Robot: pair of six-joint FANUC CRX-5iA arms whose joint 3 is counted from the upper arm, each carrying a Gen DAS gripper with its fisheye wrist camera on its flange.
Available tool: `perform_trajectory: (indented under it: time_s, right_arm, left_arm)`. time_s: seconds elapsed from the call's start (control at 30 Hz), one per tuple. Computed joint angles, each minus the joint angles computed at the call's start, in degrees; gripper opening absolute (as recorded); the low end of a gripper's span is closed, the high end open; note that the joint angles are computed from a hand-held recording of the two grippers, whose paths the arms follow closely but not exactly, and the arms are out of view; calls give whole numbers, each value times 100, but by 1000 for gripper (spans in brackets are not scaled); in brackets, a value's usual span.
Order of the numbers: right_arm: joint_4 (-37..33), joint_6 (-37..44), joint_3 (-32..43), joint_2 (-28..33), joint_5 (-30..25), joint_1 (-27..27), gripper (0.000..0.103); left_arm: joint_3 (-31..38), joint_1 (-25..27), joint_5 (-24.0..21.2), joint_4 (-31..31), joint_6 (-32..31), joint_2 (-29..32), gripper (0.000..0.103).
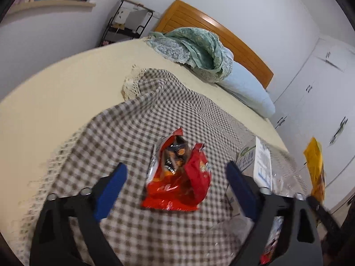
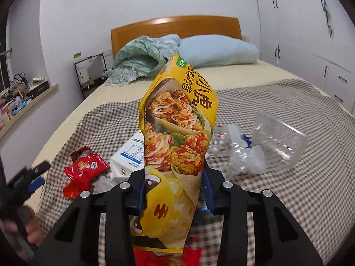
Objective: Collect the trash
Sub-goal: 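Grasp the yellow snack bag with the right gripper and lift it, then grasp the small red snack packet with the left gripper while the right holds the yellow bag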
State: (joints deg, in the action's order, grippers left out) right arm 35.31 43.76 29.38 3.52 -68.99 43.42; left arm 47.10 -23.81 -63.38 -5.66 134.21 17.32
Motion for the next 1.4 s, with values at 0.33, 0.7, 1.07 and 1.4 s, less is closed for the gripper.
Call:
perform_trajectory:
  time_s: [0.33, 0.7, 1.07, 1.4]
  right_arm:
    - [-816, 47, -382, -273, 572, -352, 40]
    - [-1290, 251, -302, -290, 486, -438, 40]
    - [-1129, 131, -391, -377, 539, -304, 40]
    - [-1330, 260, -330, -308, 498, -404, 40]
  left_arm:
    - [1346, 157, -912, 604, 178, 1095, 38]
    - [1171, 125, -514, 628, 302, 896, 0]
    - [-90, 323, 549, 1758, 525, 539, 64]
    - [310, 203, 416, 1404, 523, 773, 7]
